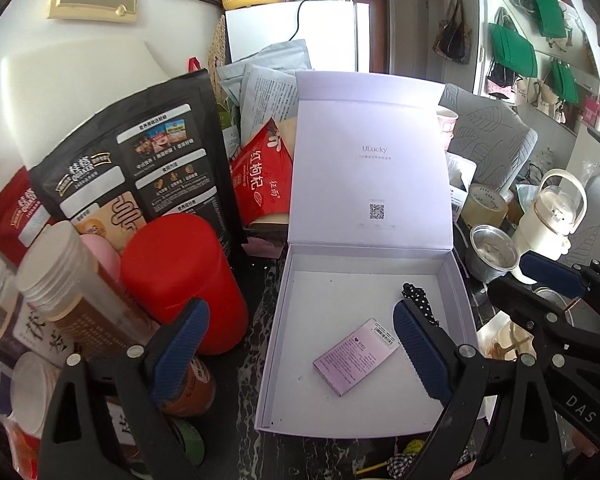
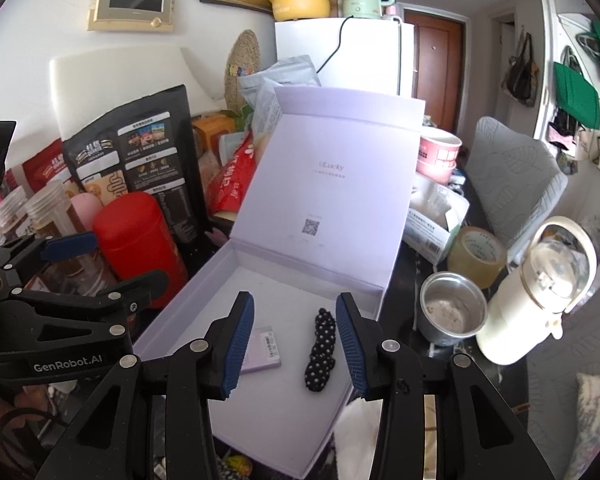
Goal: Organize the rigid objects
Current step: 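Lower the card into the white box and open the left gripper while right gripper releases the scrunchie inside, then withdraw both grippers from the white box and move the left gripper toward the gold box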
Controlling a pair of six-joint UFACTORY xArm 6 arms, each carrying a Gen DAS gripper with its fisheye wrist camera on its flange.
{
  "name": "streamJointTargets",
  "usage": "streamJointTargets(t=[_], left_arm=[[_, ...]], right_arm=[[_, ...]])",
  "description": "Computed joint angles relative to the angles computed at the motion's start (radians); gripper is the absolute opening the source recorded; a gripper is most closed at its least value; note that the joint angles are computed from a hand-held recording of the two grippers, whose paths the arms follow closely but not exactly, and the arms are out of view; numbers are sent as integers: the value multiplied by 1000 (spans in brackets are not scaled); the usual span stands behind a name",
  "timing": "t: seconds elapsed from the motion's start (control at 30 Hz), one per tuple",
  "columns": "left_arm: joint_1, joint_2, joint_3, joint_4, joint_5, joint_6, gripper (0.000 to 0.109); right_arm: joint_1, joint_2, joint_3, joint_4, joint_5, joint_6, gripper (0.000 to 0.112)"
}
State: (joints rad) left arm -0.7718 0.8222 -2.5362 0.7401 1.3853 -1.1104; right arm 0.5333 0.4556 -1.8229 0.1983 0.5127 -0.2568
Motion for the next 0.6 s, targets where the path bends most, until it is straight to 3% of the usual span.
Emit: streamJointTargets(t=[0.6], left_arm=[[-132, -115, 98, 110, 49, -96, 95]], right_arm=[[5, -323, 382, 76, -144, -82, 45]])
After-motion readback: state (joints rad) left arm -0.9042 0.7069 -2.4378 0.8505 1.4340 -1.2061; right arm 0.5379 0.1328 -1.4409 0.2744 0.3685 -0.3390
